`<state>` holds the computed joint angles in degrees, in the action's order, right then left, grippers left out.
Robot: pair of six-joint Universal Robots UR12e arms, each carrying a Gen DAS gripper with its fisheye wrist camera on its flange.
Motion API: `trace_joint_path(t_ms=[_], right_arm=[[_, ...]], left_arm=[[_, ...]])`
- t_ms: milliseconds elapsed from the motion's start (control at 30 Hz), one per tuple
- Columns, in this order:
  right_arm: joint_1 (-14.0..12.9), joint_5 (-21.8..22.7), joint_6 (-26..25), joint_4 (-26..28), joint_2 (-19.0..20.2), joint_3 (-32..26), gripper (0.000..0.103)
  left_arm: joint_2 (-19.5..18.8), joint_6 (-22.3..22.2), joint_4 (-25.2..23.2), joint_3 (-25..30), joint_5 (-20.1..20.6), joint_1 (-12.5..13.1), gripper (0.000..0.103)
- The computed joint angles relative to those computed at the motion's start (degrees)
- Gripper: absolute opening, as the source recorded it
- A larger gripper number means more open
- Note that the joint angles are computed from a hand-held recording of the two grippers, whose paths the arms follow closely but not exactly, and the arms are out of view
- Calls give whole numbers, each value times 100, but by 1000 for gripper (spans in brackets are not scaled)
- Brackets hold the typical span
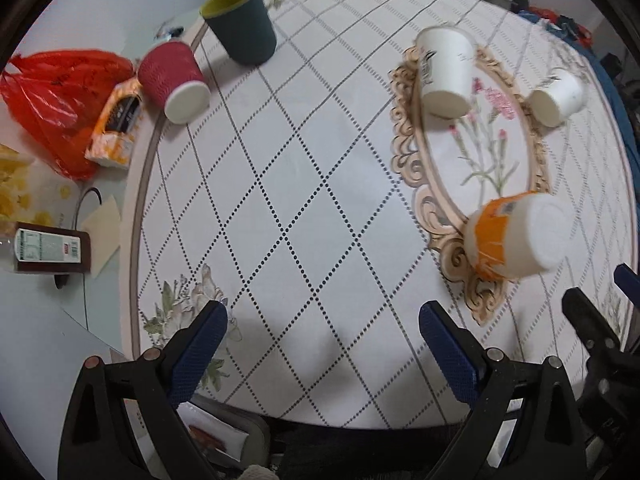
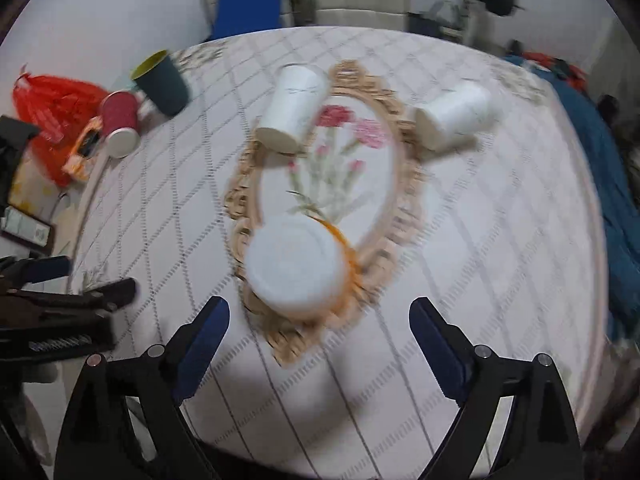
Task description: Flip cup upside down
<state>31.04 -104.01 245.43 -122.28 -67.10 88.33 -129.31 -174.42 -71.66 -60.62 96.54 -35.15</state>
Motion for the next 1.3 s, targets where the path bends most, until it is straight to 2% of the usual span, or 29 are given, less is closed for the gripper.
trace_joint_path(t_ms=[133, 233, 600, 933, 1100, 1300], right_arm=[[196, -259, 793, 769, -197, -115, 95], [320, -330, 1266, 1050, -319, -180, 95], [959, -1203, 2293, 2364, -495, -1041, 97], [1530, -1752, 3115, 3705, -308, -2219, 98], [1727, -2057, 3270, 4454, -89, -2887, 98], [1843, -2237, 3367, 4926, 35, -3369, 98]], left_arm=[[272, 265, 310, -277, -124, 45, 98], [522, 369, 564, -535, -316, 68, 98], [1557, 746, 1561, -1438, -759, 135, 98], [2240, 924, 1624, -1852, -1129, 280, 98], [2449, 912, 1695, -1946, -1192, 305, 98], [2546, 743, 1612, -1931, -1168, 311, 98]])
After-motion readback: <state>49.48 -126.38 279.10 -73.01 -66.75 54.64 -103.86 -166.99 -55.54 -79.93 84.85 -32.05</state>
